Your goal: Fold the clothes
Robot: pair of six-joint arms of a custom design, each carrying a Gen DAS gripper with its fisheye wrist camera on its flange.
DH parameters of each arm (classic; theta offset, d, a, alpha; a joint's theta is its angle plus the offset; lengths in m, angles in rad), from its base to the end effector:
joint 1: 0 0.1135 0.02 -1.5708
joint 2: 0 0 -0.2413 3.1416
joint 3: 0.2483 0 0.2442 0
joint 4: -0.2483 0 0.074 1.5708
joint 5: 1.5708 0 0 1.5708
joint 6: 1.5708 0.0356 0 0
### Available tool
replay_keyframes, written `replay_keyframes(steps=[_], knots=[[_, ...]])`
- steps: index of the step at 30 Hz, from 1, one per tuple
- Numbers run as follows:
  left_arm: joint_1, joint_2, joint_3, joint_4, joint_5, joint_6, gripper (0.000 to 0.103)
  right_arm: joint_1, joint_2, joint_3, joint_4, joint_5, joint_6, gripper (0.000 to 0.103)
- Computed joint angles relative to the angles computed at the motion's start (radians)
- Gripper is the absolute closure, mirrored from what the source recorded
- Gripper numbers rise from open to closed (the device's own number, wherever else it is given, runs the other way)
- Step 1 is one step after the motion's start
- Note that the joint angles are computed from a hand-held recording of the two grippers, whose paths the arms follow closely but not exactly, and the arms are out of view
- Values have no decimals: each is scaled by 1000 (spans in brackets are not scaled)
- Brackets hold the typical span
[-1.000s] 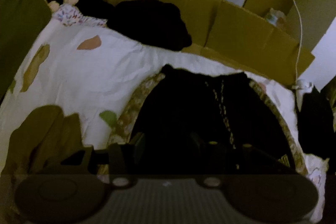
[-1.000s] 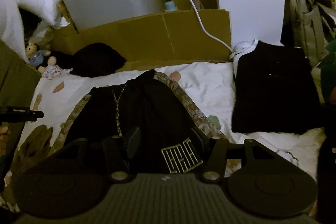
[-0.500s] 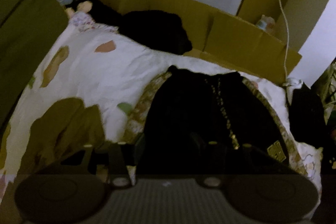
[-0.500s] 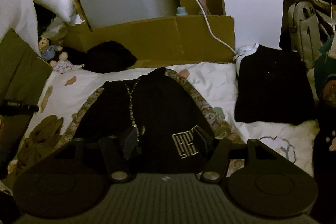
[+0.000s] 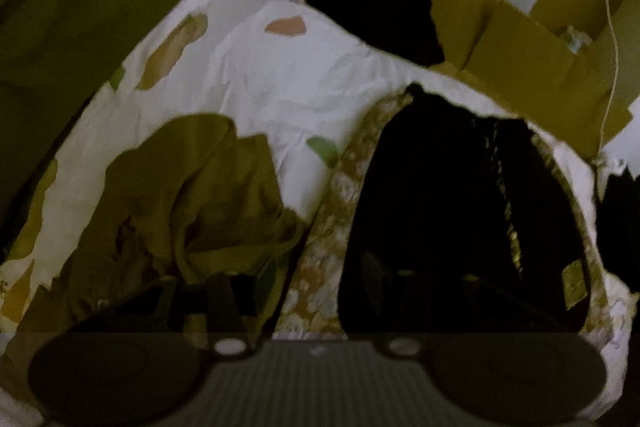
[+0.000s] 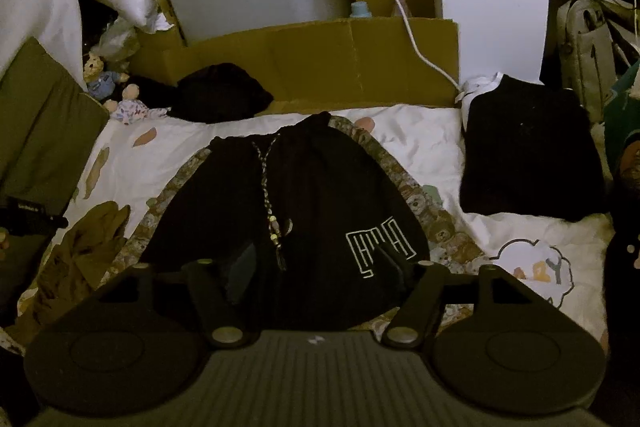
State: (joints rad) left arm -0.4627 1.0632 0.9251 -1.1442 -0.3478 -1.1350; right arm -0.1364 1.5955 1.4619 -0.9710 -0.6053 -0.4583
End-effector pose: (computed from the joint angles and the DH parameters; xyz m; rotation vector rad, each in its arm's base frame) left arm 0.1629 -0.0677 0.2482 -0.9534 2.5202 0.0497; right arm 0.3148 -0.0228 0.2904 -0.5767 2.4092 0.5657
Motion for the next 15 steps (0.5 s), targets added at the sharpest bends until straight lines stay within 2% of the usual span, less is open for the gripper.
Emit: replay_keyframes(steps=[8,15], knots=[[22,12,-95,-8,69,20,53,29,4,-83,45,25,14,32],[27,20,-213,73,156,31,53,50,-3,-144,73,54,4,32]])
